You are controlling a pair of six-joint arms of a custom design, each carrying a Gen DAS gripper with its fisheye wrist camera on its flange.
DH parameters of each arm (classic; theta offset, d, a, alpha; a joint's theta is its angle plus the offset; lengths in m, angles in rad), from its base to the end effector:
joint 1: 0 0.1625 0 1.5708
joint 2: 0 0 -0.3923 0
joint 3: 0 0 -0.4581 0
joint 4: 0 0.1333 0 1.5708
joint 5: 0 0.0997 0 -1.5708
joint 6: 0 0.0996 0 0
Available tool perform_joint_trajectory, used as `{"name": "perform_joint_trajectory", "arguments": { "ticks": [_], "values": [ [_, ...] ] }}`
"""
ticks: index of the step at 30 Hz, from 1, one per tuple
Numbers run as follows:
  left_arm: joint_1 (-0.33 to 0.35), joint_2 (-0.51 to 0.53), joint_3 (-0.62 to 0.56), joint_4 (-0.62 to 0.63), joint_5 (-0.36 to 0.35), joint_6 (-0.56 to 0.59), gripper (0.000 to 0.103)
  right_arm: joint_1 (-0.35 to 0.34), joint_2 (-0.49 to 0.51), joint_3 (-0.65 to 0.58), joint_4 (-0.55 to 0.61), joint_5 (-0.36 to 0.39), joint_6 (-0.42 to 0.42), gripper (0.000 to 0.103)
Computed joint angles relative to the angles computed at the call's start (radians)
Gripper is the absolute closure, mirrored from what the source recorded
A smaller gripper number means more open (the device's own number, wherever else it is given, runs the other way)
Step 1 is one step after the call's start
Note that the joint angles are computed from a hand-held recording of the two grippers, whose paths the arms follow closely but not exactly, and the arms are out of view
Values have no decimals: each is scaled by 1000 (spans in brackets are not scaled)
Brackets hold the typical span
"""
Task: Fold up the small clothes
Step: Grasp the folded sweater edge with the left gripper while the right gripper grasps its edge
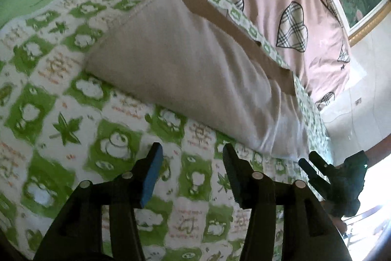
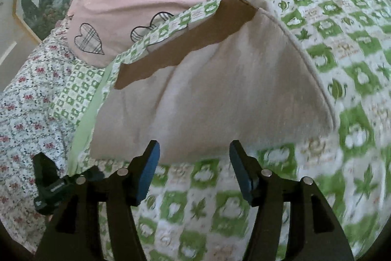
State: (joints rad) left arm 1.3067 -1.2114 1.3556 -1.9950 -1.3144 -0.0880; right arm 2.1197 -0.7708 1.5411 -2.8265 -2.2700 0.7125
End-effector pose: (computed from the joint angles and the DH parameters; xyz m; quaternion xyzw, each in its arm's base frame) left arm -0.0333 -0.7304 0.3989 0.0686 0.9799 -0.1584 0.1004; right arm 0.4420 -0.5900 0.0959 -0.1566 -0.9022 0.3784 0.1354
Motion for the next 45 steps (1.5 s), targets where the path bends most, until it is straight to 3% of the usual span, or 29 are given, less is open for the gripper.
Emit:
{"name": "perform_joint_trajectory", "arguments": {
  "ticks": [7,16,20,22,24,25,30,32,38,45],
  "values": [
    [14,31,-24,-39,-20,-55,41,18,5,0,16,7,15,40],
    [70,179,-188,-139,-79,-135,39,21,7,-4,21,17,13,39],
    [77,245,-263,-170,-59,-138,39,15,7,-8,14,23,-2,39],
    [68,268,-287,-178,-25,-132,43,9,7,-12,6,28,-17,39],
    [59,289,-310,-176,2,-105,62,0,5,-17,-1,30,-39,39],
    [59,297,-322,-167,-7,-94,80,-5,4,-20,-6,28,-52,39],
    [3,274,-279,-243,59,19,88,-35,-14,-28,-45,24,-132,39],
    [-32,260,-253,-277,56,86,90,-51,-31,-28,-50,26,-148,39],
    [-121,254,-197,-263,-34,251,94,-119,-89,-16,-77,145,-175,39],
    [-163,286,-120,-190,-33,318,94,-203,-81,-33,-101,380,-117,39]
  ]
}}
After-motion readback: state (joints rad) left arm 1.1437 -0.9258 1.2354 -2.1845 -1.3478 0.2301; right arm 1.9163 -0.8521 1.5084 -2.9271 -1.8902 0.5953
